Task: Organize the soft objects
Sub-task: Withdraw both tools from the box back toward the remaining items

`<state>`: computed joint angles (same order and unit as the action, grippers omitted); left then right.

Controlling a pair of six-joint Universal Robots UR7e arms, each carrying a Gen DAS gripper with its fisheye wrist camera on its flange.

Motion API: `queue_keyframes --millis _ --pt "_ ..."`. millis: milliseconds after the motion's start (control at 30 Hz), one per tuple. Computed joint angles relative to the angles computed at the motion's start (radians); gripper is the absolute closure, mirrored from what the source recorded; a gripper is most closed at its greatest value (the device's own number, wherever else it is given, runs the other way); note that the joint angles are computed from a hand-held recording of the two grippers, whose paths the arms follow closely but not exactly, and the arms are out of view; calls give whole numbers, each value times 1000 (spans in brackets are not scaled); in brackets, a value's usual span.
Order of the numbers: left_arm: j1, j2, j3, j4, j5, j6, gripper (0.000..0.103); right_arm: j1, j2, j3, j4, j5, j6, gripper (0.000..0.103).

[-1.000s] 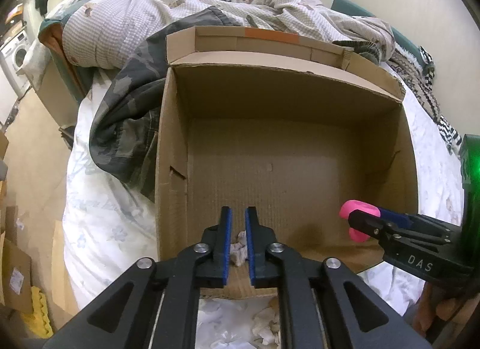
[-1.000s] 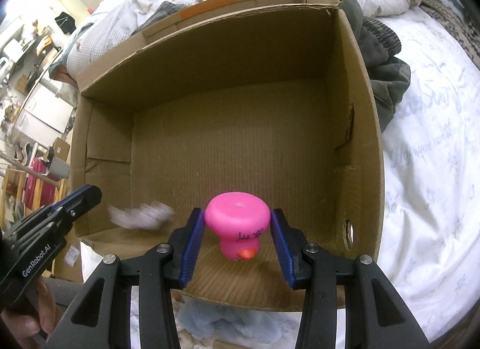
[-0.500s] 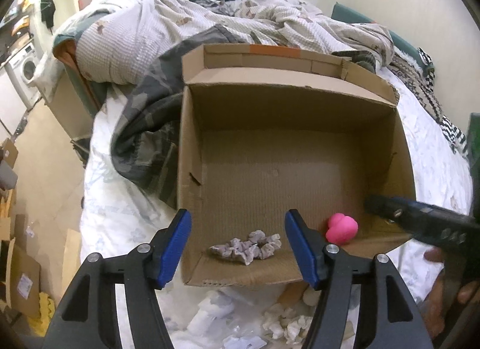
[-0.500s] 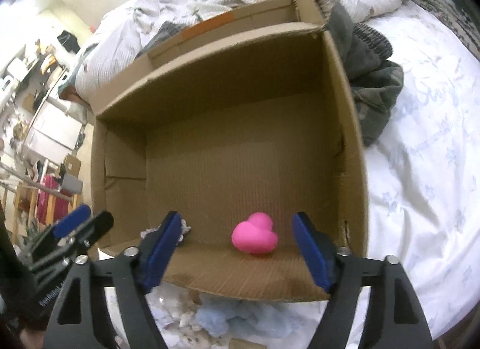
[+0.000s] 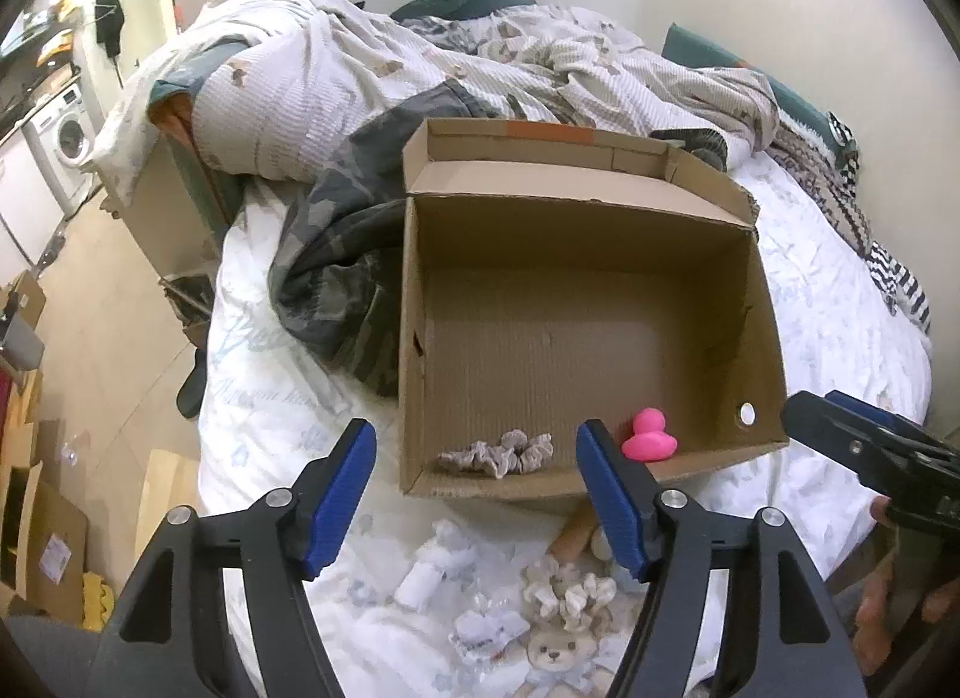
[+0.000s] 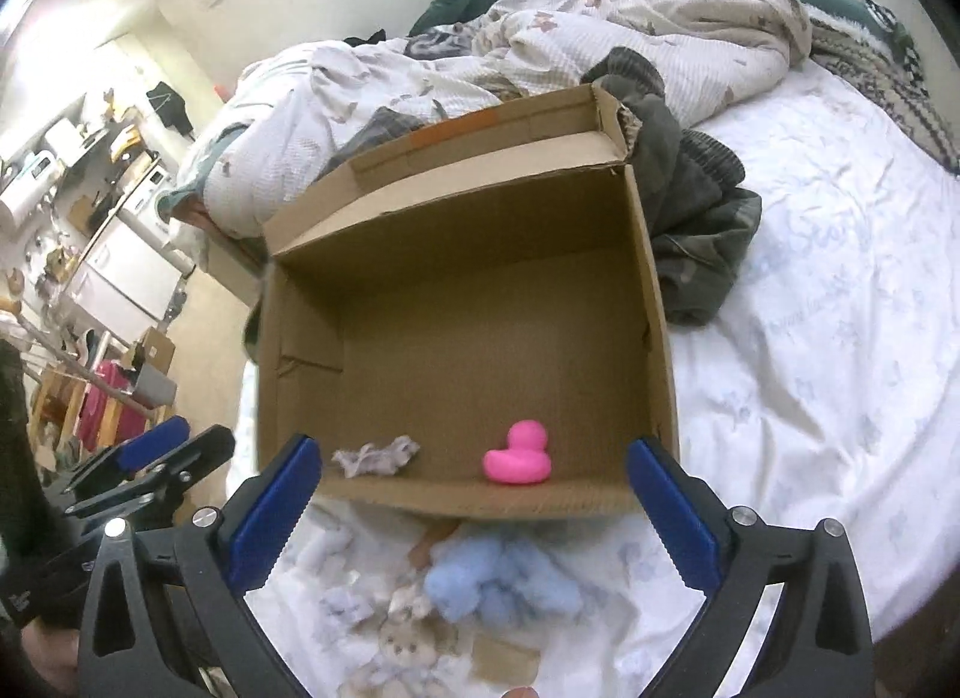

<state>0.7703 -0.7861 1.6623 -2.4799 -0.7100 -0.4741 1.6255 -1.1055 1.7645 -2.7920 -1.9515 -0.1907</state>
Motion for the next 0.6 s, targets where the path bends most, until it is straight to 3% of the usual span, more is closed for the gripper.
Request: queue_keyframes --millis 200,600 --pt "-7 -27 50 6 -16 -35 33 19 -39 42 -12 2 -24 0" --pt "-6 -41 88 -4 -1 -62 33 -7 -66 84 -1 -17 -62 0"
